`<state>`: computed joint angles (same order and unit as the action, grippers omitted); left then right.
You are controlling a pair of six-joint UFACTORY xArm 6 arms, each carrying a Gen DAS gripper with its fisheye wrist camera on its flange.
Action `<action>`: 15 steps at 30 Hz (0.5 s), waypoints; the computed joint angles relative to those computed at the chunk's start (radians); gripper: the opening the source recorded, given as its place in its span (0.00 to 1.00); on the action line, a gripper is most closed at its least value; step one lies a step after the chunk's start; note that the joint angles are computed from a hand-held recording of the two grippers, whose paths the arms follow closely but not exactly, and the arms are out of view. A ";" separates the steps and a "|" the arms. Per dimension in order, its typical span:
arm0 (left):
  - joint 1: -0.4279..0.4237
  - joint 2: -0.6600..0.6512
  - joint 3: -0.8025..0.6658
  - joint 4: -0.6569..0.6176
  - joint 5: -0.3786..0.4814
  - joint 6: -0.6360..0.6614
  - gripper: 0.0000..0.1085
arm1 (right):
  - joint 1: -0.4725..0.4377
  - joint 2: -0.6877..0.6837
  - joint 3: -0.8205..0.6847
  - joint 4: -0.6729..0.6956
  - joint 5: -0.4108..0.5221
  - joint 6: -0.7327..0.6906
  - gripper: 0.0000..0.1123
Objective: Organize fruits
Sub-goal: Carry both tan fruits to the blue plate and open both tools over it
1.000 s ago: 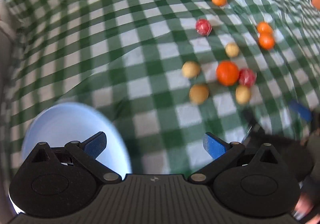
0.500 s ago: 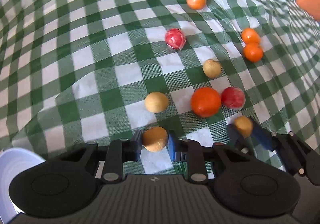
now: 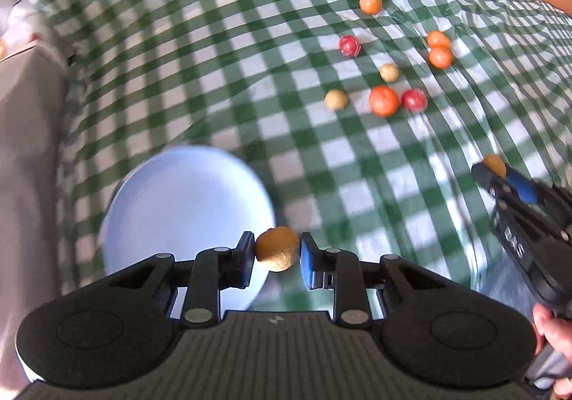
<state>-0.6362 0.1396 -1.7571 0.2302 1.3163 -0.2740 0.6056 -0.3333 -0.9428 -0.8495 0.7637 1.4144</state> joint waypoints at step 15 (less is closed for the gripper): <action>0.013 -0.551 0.435 0.059 0.043 -0.125 0.27 | 0.364 -0.064 -0.160 0.040 0.095 -0.026 0.24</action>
<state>-0.6230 -0.4115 -1.3221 0.2890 1.3595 -0.3992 0.9698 -0.3977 -1.1025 -0.8099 0.8584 1.3880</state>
